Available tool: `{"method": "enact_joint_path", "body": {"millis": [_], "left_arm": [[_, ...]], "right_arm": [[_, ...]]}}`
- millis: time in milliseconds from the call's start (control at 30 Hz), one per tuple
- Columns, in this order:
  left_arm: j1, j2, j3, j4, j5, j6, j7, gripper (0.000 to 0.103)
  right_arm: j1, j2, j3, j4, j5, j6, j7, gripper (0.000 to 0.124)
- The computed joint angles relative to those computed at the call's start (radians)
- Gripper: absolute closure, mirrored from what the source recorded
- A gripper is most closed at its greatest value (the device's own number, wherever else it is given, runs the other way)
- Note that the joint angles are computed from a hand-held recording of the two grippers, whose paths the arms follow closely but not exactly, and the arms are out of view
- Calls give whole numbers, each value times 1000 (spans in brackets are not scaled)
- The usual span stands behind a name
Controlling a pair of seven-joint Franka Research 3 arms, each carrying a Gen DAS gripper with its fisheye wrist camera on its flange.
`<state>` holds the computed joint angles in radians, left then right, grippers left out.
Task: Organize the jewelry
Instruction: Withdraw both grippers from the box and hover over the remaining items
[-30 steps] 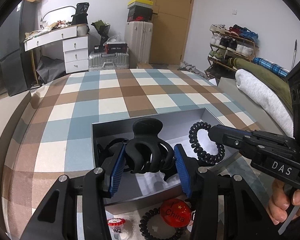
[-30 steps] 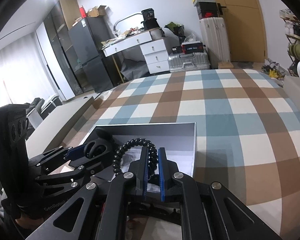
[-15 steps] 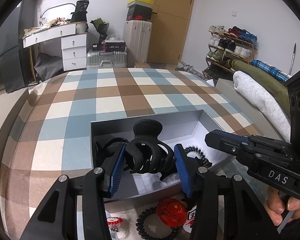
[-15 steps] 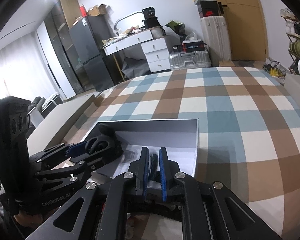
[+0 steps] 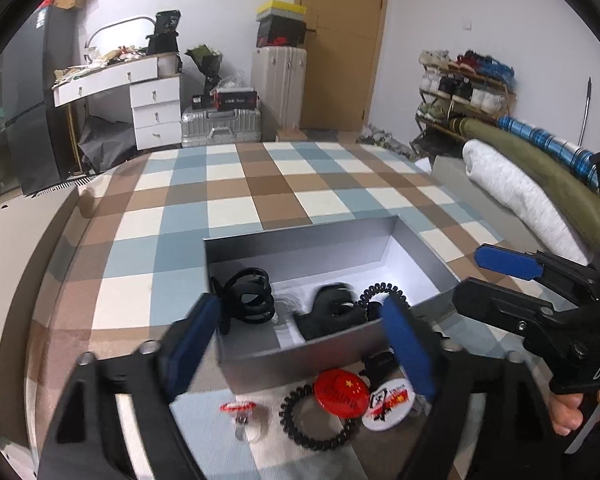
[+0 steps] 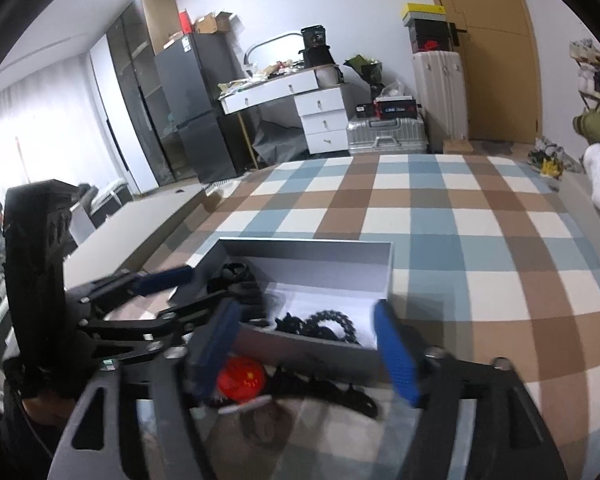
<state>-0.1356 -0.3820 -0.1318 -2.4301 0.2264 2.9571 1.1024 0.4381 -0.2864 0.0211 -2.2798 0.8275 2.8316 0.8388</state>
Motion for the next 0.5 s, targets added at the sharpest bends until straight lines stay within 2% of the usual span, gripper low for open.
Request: {"method": "enact_joint_path", "body": {"millis": [67,167,233,300,333,367,467,500], "left_arm": [[1,-29,2,-24,-1,8,-7,17],[21,-67,-9,-58,11,20,-30,1],[28,-82,-9,-74,21,40,-39,1],[38,-86,-13,-68,24,27,-58,1],[21,-87,3,-70,17,30,-48,1],[-1,-85,23,-71,8,29,-28,1],[16,-89,6,-77,21,11,-29,1],[4,-92,16,-88,18,12,-17,1]], "right_arm": [[-3,-17,4,-14,-14,10,-2,36],[-7,-38,9,-35,-47,22,5,21],[-7,-51,16,-56,-71,47,12,21],[1,-52,9,-64,-82,54,13,21],[4,-50,6,-66,-89,54,14,21],[-5,-45,12,-65,-113,49,28,21],[-52,-30,44,-65,-217,29,108,21],[-51,-26,40,-64,-226,26,117,21]]}}
